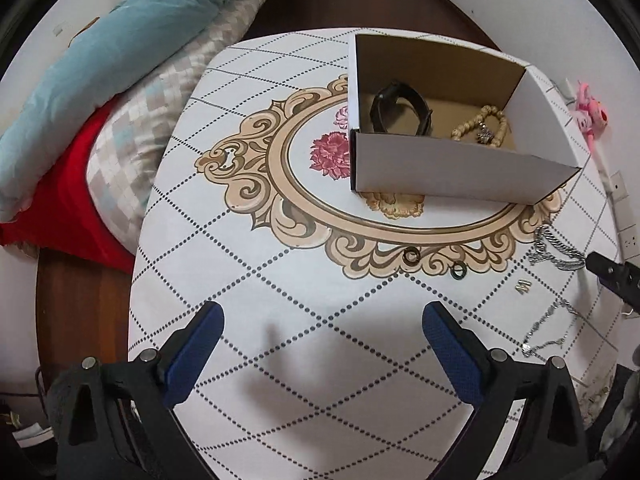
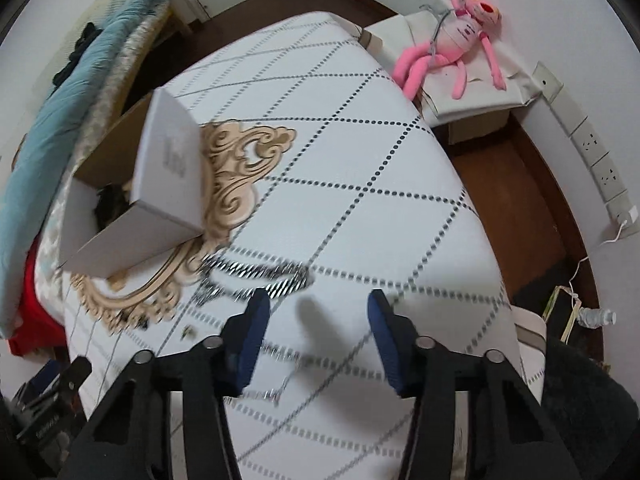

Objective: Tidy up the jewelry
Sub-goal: 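Grasp the thick silver chain with the right tool while the left tool grasps an earring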

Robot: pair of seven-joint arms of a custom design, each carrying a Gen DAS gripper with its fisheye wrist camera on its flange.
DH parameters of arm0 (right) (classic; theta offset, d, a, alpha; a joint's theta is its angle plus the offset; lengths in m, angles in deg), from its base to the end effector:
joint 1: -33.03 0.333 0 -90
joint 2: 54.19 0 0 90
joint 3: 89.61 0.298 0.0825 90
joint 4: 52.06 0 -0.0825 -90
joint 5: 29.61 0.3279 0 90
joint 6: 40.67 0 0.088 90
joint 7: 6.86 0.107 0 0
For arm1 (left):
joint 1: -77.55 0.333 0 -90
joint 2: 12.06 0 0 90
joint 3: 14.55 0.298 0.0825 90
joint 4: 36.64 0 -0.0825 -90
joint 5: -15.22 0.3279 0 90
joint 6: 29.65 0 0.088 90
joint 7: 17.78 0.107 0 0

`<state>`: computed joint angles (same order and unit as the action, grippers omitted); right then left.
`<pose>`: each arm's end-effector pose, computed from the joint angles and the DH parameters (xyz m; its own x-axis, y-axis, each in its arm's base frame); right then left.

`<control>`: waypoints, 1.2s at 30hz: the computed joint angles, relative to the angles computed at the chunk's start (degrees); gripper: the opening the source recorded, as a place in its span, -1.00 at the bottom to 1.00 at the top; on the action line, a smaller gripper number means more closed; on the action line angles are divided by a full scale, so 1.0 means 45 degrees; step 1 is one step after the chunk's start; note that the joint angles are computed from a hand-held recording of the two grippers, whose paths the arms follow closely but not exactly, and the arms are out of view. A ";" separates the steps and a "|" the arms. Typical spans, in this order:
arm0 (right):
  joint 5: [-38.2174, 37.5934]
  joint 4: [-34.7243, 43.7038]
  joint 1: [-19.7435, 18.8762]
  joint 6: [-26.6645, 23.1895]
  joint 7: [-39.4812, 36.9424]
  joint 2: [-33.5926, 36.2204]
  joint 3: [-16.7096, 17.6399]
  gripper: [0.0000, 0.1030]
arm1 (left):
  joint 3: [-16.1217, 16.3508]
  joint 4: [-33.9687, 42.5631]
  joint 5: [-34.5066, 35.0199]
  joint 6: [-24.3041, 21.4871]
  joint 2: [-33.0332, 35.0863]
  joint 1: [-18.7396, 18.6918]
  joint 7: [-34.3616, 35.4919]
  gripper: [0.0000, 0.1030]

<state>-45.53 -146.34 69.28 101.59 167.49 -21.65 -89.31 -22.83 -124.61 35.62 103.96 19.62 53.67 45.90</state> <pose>0.5258 0.3905 0.3295 -0.5591 -0.7993 -0.2200 -0.7633 0.5999 -0.2397 0.5741 -0.3337 0.3736 -0.2633 -0.9587 -0.1079 -0.9090 0.2840 -0.3051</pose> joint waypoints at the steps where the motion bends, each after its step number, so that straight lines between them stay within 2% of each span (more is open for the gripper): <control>1: 0.0076 0.0108 -0.0097 0.0056 -0.0121 0.0135 0.0035 -0.10 | 0.0013 0.0143 0.0013 -0.0070 0.0115 -0.0028 0.0004 0.96; 3: -0.0147 0.0760 0.0044 -0.0372 -0.0325 0.0512 -0.0090 -0.18 | 0.0023 0.0224 -0.0003 -0.0179 0.0204 -0.0018 0.0055 0.95; 6: -0.0151 0.2247 0.0143 -0.1639 -0.0981 0.1311 -0.0041 -0.25 | -0.0055 0.0104 -0.0176 -0.0135 0.0203 0.0111 0.0286 0.95; 8: -0.0228 0.3355 0.0322 -0.2646 -0.1483 0.1872 -0.0061 -0.45 | -0.0171 -0.0269 -0.0319 -0.0010 0.0028 0.0200 0.0520 0.95; 9: -0.0277 0.3479 0.0336 -0.2413 -0.1741 0.1998 -0.0021 -0.72 | -0.0236 -0.0528 -0.0391 0.0091 -0.0105 0.0233 0.0630 0.95; 12: -0.0259 0.3988 0.0514 -0.2734 -0.1975 0.2273 -0.0108 -0.77 | -0.0441 -0.1039 -0.0673 0.0415 -0.0337 0.0332 0.0967 0.95; 17: -0.0325 0.2596 0.0615 -0.1949 -0.1593 0.1458 -0.0186 -0.81 | -0.0623 -0.1125 -0.1085 0.0630 -0.0333 0.0238 0.1360 0.94; 20: -0.0435 0.1516 0.0658 -0.1482 -0.1202 0.0804 -0.0164 -0.81 | -0.0648 -0.0959 -0.1136 0.0733 -0.0170 0.0052 0.1529 0.65; 23: -0.0569 0.0623 0.0686 -0.1070 -0.0745 0.0237 -0.0105 -0.81 | -0.0633 -0.0697 -0.1193 0.0671 0.0073 -0.0123 0.1613 0.62; 25: -0.0680 0.0243 0.0723 -0.0975 -0.0472 -0.0023 -0.0069 -0.81 | -0.0572 -0.0521 -0.1079 0.0661 0.0247 -0.0280 0.1654 0.43; 27: -0.0760 0.0039 0.0682 -0.0921 -0.0354 -0.0162 -0.0013 -0.81 | -0.0593 -0.0354 -0.1143 0.0573 0.0398 -0.0317 0.1774 0.08; 29: -0.0824 -0.0138 0.0633 -0.0905 -0.0276 -0.0290 0.0036 -0.81 | -0.0659 -0.0084 -0.1321 0.0456 0.0619 -0.0262 0.2017 -0.19; 31: -0.0883 -0.0177 0.0597 -0.0958 -0.0238 -0.0340 0.0069 -0.81 | -0.0658 -0.0091 -0.1405 0.0651 0.0641 -0.0258 0.2102 -0.36; 33: -0.0933 -0.0103 0.0567 -0.1064 -0.0245 -0.0337 0.0095 -0.81 | -0.0745 -0.0087 -0.1616 0.0759 0.0666 -0.0170 0.2323 -0.72; 34: -0.0967 -0.0098 0.0568 -0.1071 -0.0215 -0.0351 0.0100 -0.81 | -0.0718 -0.0028 -0.1631 0.0744 0.0702 -0.0197 0.2365 -0.80; 36: -0.1031 -0.0028 0.0568 -0.1112 -0.0203 -0.0350 0.0115 -0.81 | -0.0740 0.0101 -0.1728 0.0757 0.0794 -0.0219 0.2499 -0.82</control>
<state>-50.17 -146.47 71.84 96.59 166.58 -23.22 -88.79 -26.16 -124.16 27.85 107.36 23.19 52.69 57.15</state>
